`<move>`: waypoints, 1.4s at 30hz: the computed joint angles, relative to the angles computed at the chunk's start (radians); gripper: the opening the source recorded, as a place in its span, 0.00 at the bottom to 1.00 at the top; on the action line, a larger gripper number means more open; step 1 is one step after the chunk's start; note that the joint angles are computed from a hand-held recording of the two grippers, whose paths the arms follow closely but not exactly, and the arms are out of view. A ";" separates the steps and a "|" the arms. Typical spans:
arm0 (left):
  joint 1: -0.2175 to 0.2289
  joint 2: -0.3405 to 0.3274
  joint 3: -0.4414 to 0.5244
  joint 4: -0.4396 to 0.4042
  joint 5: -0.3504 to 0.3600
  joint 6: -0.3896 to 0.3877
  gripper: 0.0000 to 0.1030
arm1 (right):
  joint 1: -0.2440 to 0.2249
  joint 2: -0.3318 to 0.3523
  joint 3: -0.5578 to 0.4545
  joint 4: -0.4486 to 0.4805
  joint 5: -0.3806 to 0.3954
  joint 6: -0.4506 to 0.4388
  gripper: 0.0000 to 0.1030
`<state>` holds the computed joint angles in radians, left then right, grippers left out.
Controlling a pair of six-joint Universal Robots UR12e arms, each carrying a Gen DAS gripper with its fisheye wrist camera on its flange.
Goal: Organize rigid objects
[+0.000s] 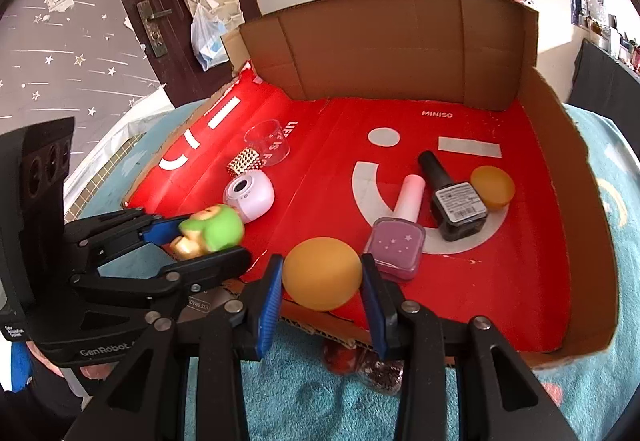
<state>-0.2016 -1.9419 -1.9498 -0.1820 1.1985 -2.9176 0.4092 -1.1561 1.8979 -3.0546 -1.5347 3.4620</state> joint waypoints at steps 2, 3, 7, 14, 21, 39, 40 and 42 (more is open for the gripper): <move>0.000 -0.004 0.009 -0.017 -0.002 0.002 0.45 | 0.000 0.004 -0.006 0.009 0.004 -0.005 0.39; -0.001 -0.007 0.013 -0.023 -0.001 0.005 0.45 | 0.000 0.006 -0.010 0.013 0.005 -0.006 0.39; -0.001 -0.014 0.025 -0.044 0.002 0.008 0.45 | -0.002 0.014 -0.019 0.028 0.017 -0.009 0.39; 0.003 -0.030 0.042 -0.057 -0.006 -0.001 0.45 | -0.010 0.025 -0.029 0.047 0.037 -0.002 0.39; 0.006 -0.033 0.049 -0.071 -0.022 0.004 0.45 | -0.014 0.026 -0.034 0.062 0.003 0.008 0.39; -0.004 -0.055 0.097 -0.113 0.065 0.005 0.45 | -0.014 0.029 -0.033 0.072 -0.065 0.017 0.39; -0.008 -0.057 0.096 -0.099 0.078 0.002 0.45 | -0.012 0.030 -0.034 0.073 -0.074 0.015 0.39; -0.020 -0.062 0.092 -0.061 0.115 0.001 0.45 | -0.007 0.032 -0.038 0.076 -0.098 0.009 0.39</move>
